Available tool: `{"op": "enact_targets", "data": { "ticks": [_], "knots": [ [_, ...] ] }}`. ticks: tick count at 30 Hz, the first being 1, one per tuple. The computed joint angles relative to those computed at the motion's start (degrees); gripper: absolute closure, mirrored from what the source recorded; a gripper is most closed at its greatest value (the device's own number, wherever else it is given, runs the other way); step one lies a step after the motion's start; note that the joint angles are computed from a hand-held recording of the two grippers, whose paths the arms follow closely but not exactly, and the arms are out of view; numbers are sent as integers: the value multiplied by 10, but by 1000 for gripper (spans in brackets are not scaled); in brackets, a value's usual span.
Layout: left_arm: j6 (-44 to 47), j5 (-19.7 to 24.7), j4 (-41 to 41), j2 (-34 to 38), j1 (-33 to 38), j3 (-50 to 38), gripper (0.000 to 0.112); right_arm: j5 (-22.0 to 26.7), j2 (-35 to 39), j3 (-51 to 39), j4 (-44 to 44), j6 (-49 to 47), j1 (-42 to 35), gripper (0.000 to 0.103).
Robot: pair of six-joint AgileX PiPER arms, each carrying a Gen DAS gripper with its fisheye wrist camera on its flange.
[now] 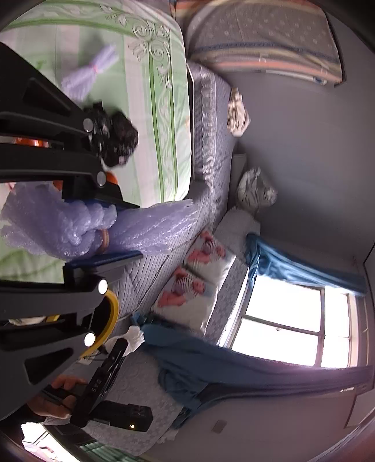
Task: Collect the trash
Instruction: 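Carry the bubble wrap and tissue wad with both tools over the yellow bin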
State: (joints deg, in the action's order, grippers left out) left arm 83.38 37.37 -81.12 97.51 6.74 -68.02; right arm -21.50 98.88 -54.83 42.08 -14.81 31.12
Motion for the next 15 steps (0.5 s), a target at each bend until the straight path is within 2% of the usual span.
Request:
{"op": "enact_targets", "data": {
  "ticks": [8,15],
  "knots": [
    [-23,-22,12,37,-92,-40,87,-27,-33,51,-8,30,-35,65],
    [-54,-33,32,90,-156,-89,87,-31,-44,84,-48,82,-77,65]
  ]
}}
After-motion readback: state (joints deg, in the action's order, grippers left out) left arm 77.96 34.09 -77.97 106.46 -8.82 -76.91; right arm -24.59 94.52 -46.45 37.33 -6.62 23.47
